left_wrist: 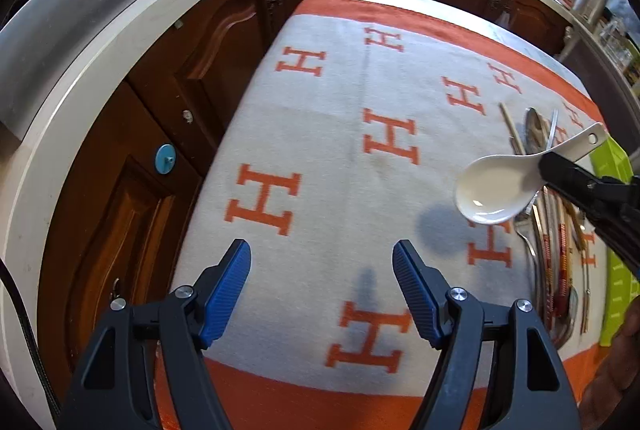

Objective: Organize utensils
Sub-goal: 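Carry the ceramic spoon into the tray with the right tool while the left tool grasps a silver spoon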

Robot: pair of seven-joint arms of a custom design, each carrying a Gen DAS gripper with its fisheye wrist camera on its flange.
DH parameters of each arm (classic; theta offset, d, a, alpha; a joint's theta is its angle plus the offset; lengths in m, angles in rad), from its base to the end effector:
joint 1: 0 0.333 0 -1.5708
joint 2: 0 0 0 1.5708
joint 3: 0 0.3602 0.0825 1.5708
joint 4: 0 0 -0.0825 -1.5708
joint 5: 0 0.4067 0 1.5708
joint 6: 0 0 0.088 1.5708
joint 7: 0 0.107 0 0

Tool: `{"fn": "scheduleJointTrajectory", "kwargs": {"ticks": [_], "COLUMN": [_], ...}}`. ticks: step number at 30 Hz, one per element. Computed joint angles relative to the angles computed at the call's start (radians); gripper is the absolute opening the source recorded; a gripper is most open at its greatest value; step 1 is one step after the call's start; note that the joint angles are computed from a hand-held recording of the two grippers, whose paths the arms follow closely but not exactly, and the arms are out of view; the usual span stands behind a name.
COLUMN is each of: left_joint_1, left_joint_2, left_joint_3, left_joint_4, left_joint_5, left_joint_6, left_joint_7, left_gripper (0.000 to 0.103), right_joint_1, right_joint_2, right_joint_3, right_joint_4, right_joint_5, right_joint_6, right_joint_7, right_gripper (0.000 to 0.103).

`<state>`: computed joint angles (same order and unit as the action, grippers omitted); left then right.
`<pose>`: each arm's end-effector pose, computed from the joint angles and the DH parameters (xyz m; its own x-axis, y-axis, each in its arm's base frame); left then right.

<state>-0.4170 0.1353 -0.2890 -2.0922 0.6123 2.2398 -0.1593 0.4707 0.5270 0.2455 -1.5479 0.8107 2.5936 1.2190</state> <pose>0.4663 -0.3702 0.3967 0.6000 -0.8000 0.0102 -0.7199 -0.5454 -0.4292 0.6163 0.4685 0.4317 0.4484 -0.6559 -0.6073 -0.8794 -0.2021 -0.4310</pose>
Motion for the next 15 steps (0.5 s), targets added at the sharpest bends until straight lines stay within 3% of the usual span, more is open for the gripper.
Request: {"fn": "scheduleJointTrajectory", "kwargs": {"ticks": [5, 12, 15], "left_joint_1": [-0.006, 0.022, 0.018], "left_joint_2": [0.024, 0.081, 0.114], "left_joint_3": [-0.007, -0.018, -0.028], "left_joint_4": [0.026, 0.034, 0.058], "left_joint_5": [0.026, -0.047, -0.079], "left_joint_6": [0.075, 0.399, 0.48], "left_joint_7": [0.077, 0.284, 0.376], "left_gripper": [0.072, 0.072, 0.072], "right_joint_1": [-0.071, -0.137, -0.164], "right_joint_2": [-0.143, -0.312, -0.345], "right_joint_3": [-0.014, -0.085, -0.118], "right_joint_4": [-0.15, -0.341, -0.392], "right_joint_5": [0.083, 0.172, 0.185], "right_joint_6": [0.027, 0.117, 0.149], "right_joint_7": [-0.05, -0.051, -0.026], "right_gripper": [0.005, 0.005, 0.004]}}
